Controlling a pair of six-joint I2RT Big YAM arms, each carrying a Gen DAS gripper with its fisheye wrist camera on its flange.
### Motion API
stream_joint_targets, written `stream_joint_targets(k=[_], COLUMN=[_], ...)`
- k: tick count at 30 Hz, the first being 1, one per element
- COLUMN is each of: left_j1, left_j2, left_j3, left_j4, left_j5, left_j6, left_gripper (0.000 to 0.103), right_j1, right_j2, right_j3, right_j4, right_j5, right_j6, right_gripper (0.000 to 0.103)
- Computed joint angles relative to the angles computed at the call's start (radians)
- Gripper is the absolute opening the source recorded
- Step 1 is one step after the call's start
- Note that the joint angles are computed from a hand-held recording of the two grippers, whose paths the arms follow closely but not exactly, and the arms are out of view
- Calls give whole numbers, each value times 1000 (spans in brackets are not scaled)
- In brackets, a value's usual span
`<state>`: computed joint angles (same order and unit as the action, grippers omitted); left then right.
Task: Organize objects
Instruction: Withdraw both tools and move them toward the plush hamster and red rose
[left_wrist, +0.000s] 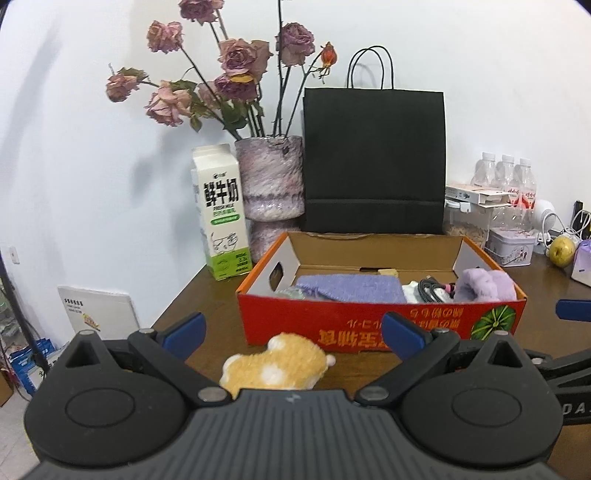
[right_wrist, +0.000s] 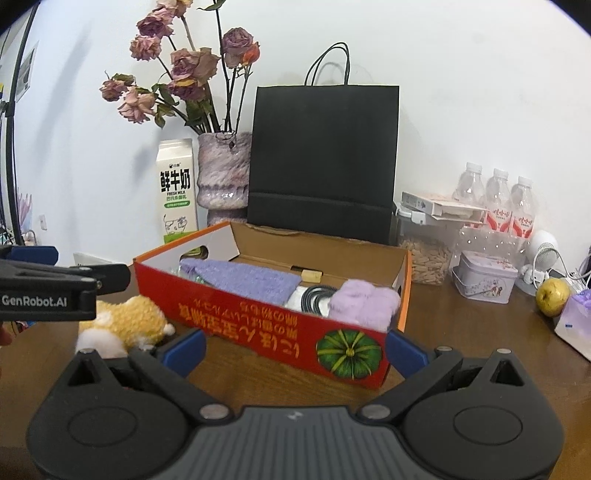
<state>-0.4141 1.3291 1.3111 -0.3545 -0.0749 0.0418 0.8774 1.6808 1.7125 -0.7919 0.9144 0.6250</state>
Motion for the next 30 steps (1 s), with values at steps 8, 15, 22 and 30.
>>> stream_joint_targets(k=[8,15,22,30], left_j1=[20,40,74,115], left_j2=[-48,-90,-121,-144], left_j3=[-48,-99,-139,-170], left_j4=[-23,-35,-49,-68], left_j5=[33,64,88,150], left_j6=[-3,2,5,35], left_gripper=[103,103,103,103], right_j1=[29,55,79,107], right_j2=[-14,-8,8,29], right_j3=[-25,-24,-8,9], right_j4=[-36,-76,-124,-177], right_j5=[4,5,14,15], right_j6=[52,89,128,182], right_gripper=[103,103,103,103])
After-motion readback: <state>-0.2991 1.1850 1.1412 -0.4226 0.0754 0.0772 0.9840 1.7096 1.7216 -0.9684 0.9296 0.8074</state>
